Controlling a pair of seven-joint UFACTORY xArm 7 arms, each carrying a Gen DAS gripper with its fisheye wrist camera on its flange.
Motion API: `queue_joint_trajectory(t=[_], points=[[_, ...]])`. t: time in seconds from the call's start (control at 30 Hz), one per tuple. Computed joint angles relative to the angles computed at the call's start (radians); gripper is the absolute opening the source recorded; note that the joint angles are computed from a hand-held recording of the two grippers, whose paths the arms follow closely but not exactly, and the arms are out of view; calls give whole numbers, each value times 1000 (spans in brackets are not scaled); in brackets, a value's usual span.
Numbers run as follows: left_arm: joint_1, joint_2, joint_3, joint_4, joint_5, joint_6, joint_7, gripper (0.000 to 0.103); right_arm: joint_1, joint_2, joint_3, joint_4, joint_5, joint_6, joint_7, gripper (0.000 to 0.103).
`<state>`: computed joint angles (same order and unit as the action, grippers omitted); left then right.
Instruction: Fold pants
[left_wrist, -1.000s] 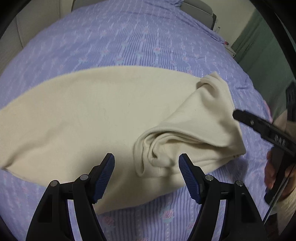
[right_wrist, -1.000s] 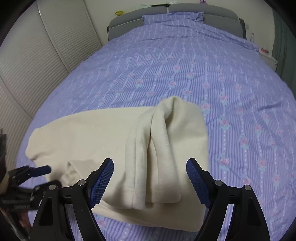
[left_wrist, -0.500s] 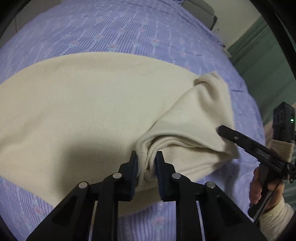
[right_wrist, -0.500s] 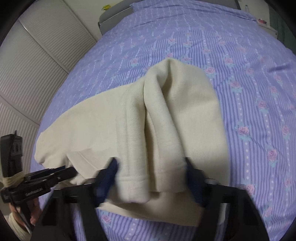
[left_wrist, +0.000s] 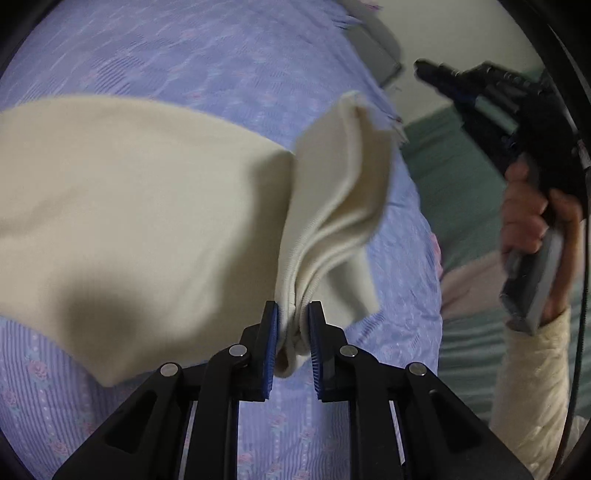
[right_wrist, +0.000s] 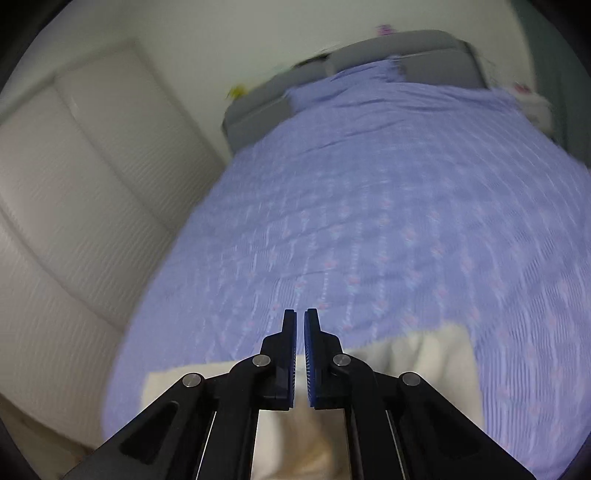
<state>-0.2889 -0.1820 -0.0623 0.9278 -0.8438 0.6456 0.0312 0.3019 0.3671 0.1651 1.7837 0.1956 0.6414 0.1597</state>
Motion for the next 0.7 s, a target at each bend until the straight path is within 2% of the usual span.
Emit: queue_joint_trajectory(t=[0.03, 0.07, 0.13, 0.17, 0.2, 0.23, 0.3, 0.33, 0.37, 0.4, 0.47, 0.5, 0.57, 0.7], points=[[9, -2, 10, -14, -1, -3, -1, 6, 28, 47, -4, 67, -38, 25, 10, 6], [26, -8, 15, -36, 25, -16, -15, 3, 62, 73, -23, 105, -85, 41, 47, 7], [64, -19, 32, -81, 94, -30, -47, 3, 119, 74, -69, 106, -192, 67, 125, 10], [86, -11, 32, -78, 167, -6, -85, 5, 140, 67, -85, 89, -242, 71, 156, 18], [105, -11, 32, -75, 235, 17, -122, 6, 152, 65, -92, 84, -277, 87, 175, 33], [120, -17, 32, -78, 284, 26, -146, 8, 154, 49, -92, 49, -298, 90, 182, 39], [130, -27, 36, -68, 328, 26, -154, 22, 159, -33, -97, -101, -354, 62, 220, 43], [130, -28, 37, -60, 343, 7, -143, 36, 156, -72, -97, -162, -378, 46, 241, 43], [126, -25, 38, -53, 348, -10, -122, 47, 158, -113, -105, -237, -415, 29, 295, 43], [119, -10, 38, -36, 351, -27, -92, 49, 146, -150, -102, -300, -424, 17, 330, 43], [108, 60, 41, 40, 349, -35, -24, 59, 109, -219, -82, -425, -390, -18, 376, 43], [107, 98, 39, 85, 334, -27, 8, 60, 87, -250, -68, -485, -342, -22, 381, 43], [107, 179, 31, 179, 241, -17, 107, 66, 54, -300, -43, -588, -244, -70, 352, 43], [142, 322, -12, 326, 183, -1, 138, 67, 41, -385, -6, -753, -98, -176, 265, 43]])
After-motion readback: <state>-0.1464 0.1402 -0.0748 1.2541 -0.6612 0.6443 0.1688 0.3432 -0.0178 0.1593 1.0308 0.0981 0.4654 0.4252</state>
